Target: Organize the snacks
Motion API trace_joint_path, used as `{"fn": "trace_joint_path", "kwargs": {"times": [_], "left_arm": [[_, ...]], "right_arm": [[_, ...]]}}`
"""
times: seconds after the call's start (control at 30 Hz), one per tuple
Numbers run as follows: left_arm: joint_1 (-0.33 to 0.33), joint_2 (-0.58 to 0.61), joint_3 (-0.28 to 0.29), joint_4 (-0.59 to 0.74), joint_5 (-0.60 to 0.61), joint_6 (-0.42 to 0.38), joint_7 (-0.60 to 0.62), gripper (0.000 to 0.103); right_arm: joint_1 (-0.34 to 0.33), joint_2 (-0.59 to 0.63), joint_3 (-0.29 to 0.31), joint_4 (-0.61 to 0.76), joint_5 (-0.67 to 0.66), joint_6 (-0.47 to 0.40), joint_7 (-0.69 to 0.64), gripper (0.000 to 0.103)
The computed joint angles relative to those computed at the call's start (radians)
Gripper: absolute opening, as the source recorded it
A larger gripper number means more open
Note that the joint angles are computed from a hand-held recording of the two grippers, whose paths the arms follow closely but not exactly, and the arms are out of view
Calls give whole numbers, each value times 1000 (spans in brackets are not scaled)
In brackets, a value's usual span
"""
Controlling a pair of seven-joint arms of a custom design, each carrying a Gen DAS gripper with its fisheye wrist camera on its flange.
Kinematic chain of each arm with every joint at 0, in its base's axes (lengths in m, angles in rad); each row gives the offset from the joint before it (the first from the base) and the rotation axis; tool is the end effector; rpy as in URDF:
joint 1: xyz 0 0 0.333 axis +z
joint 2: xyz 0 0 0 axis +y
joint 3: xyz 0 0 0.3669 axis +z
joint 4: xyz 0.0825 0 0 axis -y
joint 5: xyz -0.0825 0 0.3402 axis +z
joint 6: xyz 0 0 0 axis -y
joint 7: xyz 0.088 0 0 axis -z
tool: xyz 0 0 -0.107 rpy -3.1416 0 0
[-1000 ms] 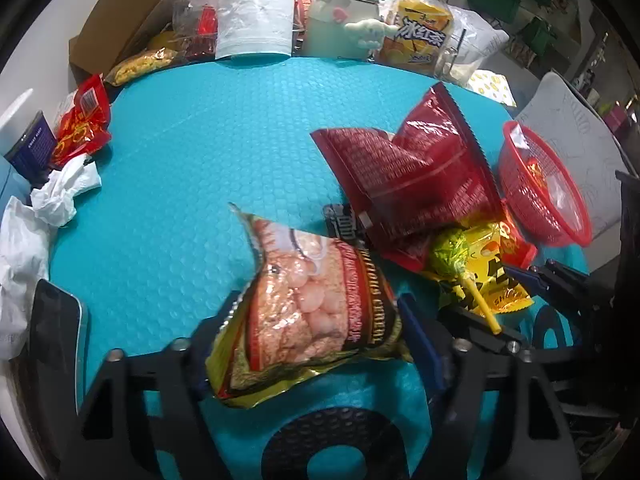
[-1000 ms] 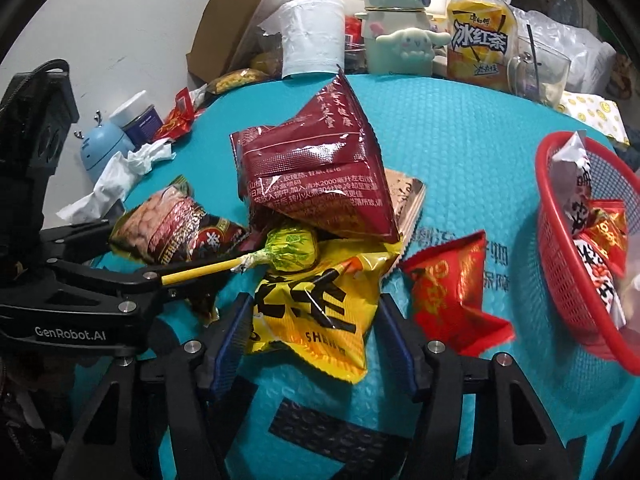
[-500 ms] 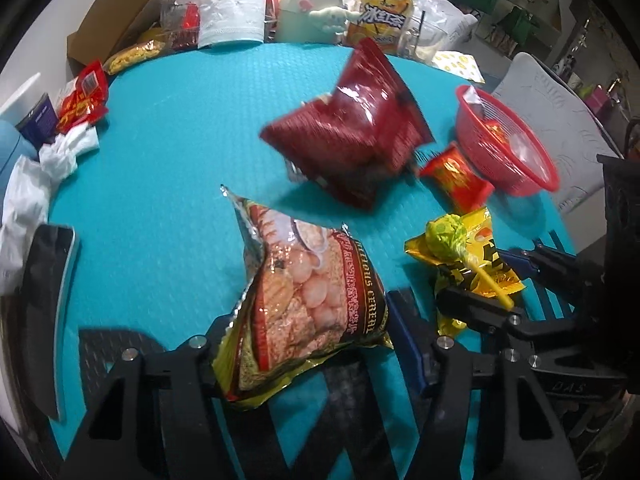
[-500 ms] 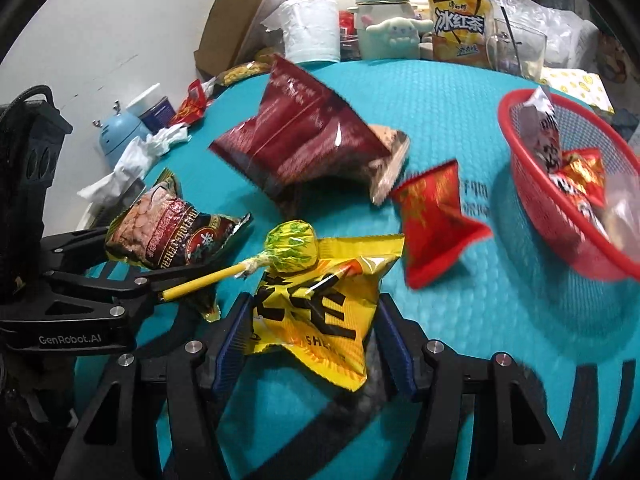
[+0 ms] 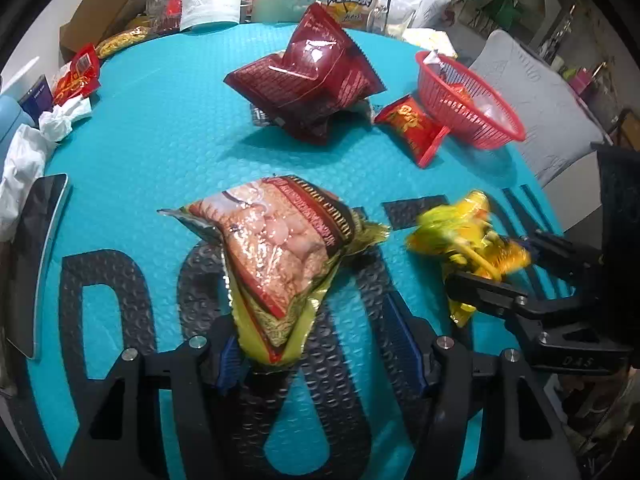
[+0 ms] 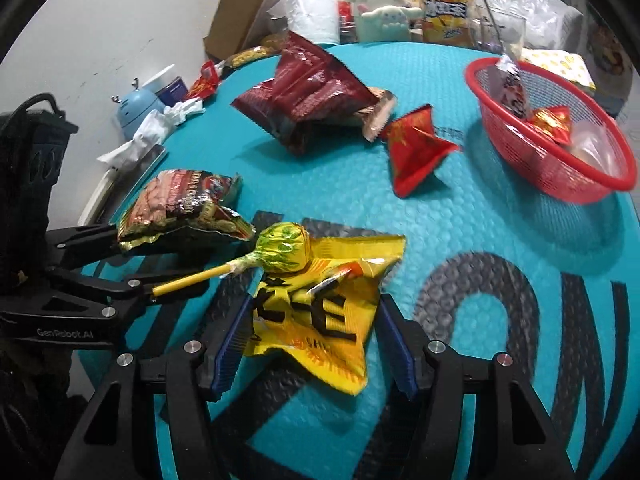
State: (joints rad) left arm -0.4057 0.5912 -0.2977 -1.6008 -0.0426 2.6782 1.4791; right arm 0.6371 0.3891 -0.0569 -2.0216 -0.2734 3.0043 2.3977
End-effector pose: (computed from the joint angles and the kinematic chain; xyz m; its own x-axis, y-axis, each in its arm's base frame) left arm 0.5836 -0.4284 0.4208 -0.5055 -0.8286 0.2404 -0.8138 0.3654 -0.4519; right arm 0.5178 0.3678 0.4016 0.0932 -0.9629 -0.2534 -0.8608 0.0499 -0.5064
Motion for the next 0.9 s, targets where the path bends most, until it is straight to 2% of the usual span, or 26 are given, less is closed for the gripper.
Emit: {"fn": "trace_joint_path", "kwargs": {"times": [0.13,0.27,0.33,0.47,0.63,0.73,0.9], "left_arm": [[26,-12,-30,-35,-42,55,17,63],[-8,-60,17,-102,-1,164,-20,63],[-40,-84,60,-125,46,213,-57,63],[-18,-89,47,-121,64,229,-72,63],[-3,-72,43,-87,76,217,-72,63],[35,-51,4,-57,49,191,-36,63],[40,9,-4,36,32,121,3,63]], "right_arm": [[6,-19,-13,-16,1,-3,30,63],[61,-39,-84,-21,-70,6,104,63],[85,-46,-117,-18,-124,19,142,63],[99,-42,-140,10,-209,34,175,63],[33,-2,-65,80,-201,27,88,63],[9,32,-36,129,-171,-7,23,63],[-62,83,48,191,-63,-68,-97,63]]}}
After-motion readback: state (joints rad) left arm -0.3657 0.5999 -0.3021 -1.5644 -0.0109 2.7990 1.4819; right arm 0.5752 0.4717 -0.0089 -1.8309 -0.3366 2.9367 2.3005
